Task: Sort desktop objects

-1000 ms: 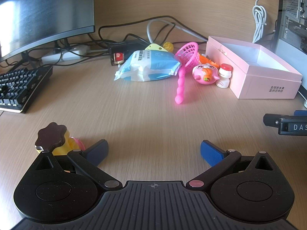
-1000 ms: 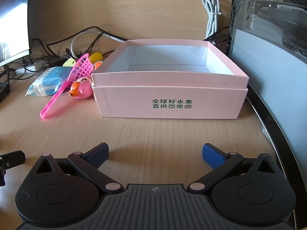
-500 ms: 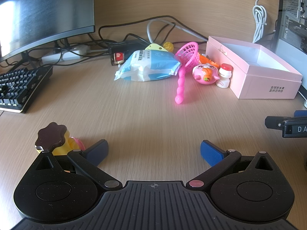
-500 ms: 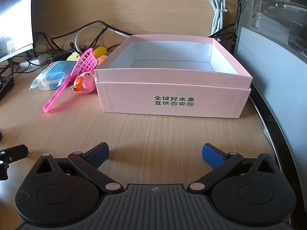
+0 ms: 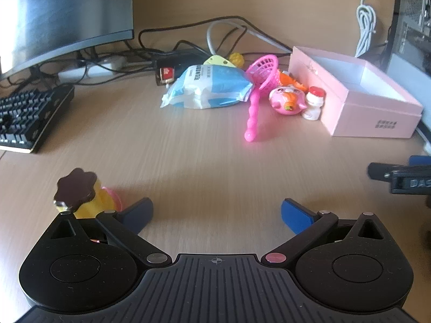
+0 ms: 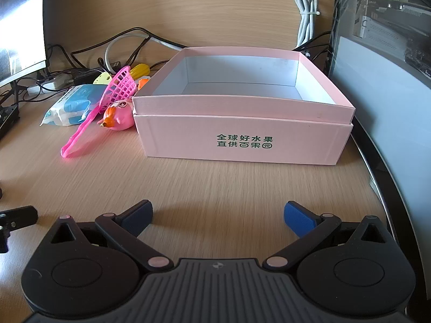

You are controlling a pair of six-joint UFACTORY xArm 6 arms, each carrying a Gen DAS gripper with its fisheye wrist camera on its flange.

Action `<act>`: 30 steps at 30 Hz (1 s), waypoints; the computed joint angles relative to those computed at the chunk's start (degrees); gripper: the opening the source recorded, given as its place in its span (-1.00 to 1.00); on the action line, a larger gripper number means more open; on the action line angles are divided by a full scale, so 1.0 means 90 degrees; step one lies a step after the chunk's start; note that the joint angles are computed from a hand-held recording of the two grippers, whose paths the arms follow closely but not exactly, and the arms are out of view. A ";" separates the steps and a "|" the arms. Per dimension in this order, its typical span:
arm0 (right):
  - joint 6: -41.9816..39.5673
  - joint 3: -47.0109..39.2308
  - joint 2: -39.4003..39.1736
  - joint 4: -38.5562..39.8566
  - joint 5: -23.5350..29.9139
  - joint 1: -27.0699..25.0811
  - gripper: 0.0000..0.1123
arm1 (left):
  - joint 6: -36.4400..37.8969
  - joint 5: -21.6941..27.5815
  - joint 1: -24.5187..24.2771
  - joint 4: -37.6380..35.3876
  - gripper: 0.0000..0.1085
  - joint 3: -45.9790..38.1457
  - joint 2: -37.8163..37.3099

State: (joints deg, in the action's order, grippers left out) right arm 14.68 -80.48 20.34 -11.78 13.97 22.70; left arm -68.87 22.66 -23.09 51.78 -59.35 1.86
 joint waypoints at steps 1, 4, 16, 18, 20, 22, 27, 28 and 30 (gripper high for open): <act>-0.0037 0.0006 -0.0002 0.0033 -0.0006 -0.0001 0.83 | -0.0051 -0.0006 -0.0006 0.0044 0.90 0.0081 -0.0116; -0.0071 0.0020 -0.0006 0.0075 -0.0030 -0.0004 0.83 | -0.0129 0.0208 -0.0067 0.0172 0.90 0.0218 -0.0419; -0.1249 -0.0417 0.0058 0.1129 0.0783 0.0097 0.83 | 0.0285 0.1424 0.0208 -0.0469 0.90 0.0385 -0.1138; -0.1573 -0.0459 -0.0019 0.1468 0.0849 0.0158 0.83 | 0.0410 0.1470 0.0292 -0.0588 0.90 0.0365 -0.1090; -0.1874 -0.0352 -0.0196 0.1703 0.0678 0.0250 0.83 | 0.0526 0.1480 0.0361 -0.0629 0.90 0.0301 -0.1006; -0.2506 -0.0349 -0.0356 0.2274 0.0662 0.0374 0.83 | 0.0562 0.1433 0.0391 -0.0652 0.90 0.0315 -0.0986; -0.2803 -0.0676 -0.0333 0.2068 0.0464 0.0687 0.77 | 0.0593 0.1241 0.0520 -0.0766 0.90 0.0339 -0.0974; -0.2693 -0.0868 -0.0213 0.1864 0.0484 0.0741 0.69 | 0.0555 0.1248 0.0521 -0.0755 0.90 0.0361 -0.1011; -0.2742 -0.1417 0.0146 0.1809 0.0698 0.0855 0.18 | 0.0536 0.1246 0.0523 -0.0731 0.90 0.0474 -0.1150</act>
